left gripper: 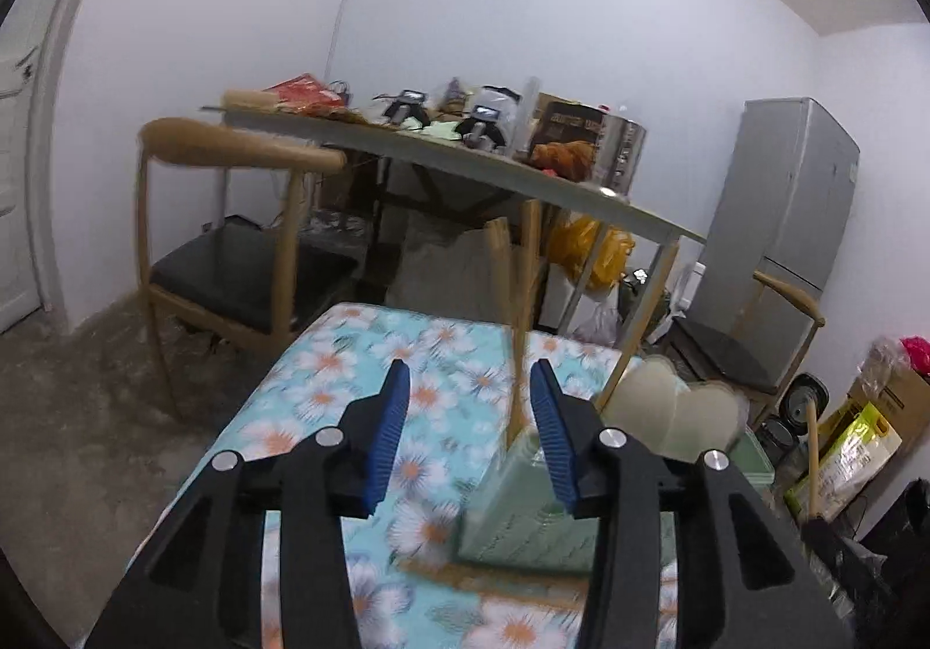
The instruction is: Organize utensils
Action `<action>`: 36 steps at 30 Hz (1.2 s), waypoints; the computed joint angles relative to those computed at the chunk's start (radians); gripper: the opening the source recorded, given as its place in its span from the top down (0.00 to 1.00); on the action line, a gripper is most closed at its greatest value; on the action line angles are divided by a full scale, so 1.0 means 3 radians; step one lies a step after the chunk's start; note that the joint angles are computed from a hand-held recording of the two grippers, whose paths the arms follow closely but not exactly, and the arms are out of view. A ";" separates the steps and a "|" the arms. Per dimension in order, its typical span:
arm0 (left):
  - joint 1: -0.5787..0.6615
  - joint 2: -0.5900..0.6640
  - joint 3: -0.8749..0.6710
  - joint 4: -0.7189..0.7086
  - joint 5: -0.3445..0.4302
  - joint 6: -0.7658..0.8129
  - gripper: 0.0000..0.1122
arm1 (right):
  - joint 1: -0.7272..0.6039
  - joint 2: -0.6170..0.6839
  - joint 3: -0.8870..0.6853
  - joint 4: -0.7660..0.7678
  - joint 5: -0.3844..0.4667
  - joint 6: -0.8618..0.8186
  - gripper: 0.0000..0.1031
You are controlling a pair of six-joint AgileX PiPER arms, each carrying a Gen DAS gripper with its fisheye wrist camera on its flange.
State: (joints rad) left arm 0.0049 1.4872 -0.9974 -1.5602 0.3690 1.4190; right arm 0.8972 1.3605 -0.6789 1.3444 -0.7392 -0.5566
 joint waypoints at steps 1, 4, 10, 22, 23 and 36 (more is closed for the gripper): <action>0.0118 -0.0052 0.0134 -0.0058 0.0116 0.0062 0.62 | 0.0019 0.0005 -0.0001 0.0020 -0.0031 -0.0015 0.96; 0.0497 -0.0153 0.0397 0.0297 0.0509 -0.0290 0.62 | 0.0087 -0.0011 0.0002 0.0070 -0.0107 -0.0050 0.96; 0.1070 0.0077 0.0437 0.0466 0.1184 -0.0819 0.62 | 0.0116 -0.0086 -0.0177 -0.0008 -0.0161 0.0007 0.96; 0.1211 0.0061 0.0359 0.0489 0.1454 -0.0678 0.63 | -0.0454 0.0844 -0.2317 0.0744 0.0331 -0.1694 0.96; 0.1241 0.0066 0.0353 0.0478 0.1455 -0.0641 0.63 | -0.0474 0.1014 -0.2560 0.0789 0.0305 -0.1853 0.96; 0.1590 0.0118 0.0255 0.0415 0.1607 -0.0578 0.63 | -0.0326 0.2263 -0.3688 0.0237 -0.0491 -0.1760 0.96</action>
